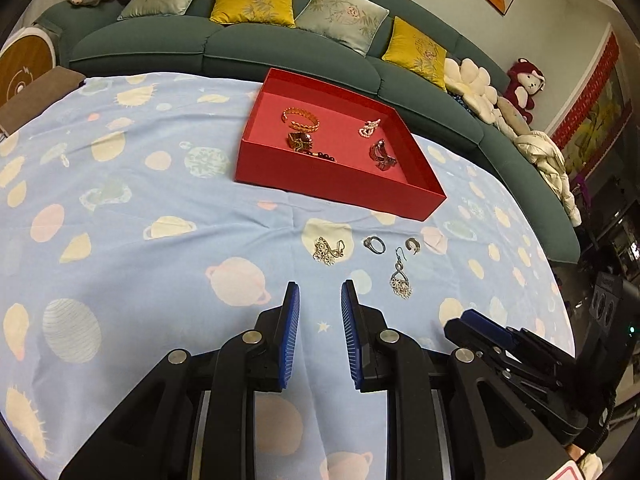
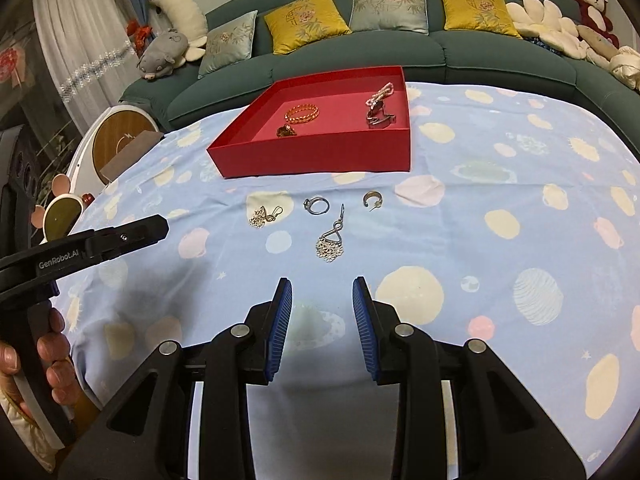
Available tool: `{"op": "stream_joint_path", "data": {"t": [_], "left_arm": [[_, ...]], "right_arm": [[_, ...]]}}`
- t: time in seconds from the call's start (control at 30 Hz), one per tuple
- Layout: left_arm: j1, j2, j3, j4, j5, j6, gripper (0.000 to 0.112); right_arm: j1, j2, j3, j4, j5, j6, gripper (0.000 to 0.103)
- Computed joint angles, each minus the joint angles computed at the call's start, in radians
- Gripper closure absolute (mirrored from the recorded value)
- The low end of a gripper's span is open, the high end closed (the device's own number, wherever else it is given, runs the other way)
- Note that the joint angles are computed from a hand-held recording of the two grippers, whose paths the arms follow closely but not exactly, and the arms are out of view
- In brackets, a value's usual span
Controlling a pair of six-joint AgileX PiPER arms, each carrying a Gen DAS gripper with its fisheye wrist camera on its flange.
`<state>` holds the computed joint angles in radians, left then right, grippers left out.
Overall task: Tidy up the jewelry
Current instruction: 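Lower the right tool onto the silver pendant necklace and close on it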
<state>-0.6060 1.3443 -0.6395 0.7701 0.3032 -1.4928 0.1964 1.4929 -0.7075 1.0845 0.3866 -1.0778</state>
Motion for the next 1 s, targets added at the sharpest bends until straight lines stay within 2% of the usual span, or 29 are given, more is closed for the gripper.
{"op": "stream_joint_path", "data": {"t": [0.2,0.37,0.7,0.77,0.87,0.9,1.0], "left_arm": [[0.015,0.029,0.004,0.001,-0.028,0.006,0.093],[0.04,0.045,0.008,-0.014,-0.054,0.031,0.093],[0.071,0.083,-0.009,-0.053,-0.093,0.079,0.092],[0.072,0.089,-0.013,-0.06,-0.096,0.09,0.092],[0.077,0.106,-0.03,-0.105,-0.099,0.149,0.092],[0.079,0.117,-0.038,-0.113,-0.101,0.161,0.092],[0.084,0.155,-0.071,-0.167,-0.108,0.231,0.092]], "right_arm": [[0.038,0.145,-0.11,0.006,-0.038,0.041,0.072],[0.075,0.232,-0.186,-0.06,-0.075,0.112,0.072],[0.107,0.301,-0.242,-0.086,-0.116,0.131,0.072],[0.114,0.313,-0.255,-0.094,-0.126,0.138,0.075],[0.123,0.322,-0.263,-0.119,-0.15,0.158,0.088],[0.117,0.325,-0.268,-0.119,-0.14,0.157,0.096],[0.101,0.325,-0.267,-0.078,-0.123,0.111,0.096]]}}
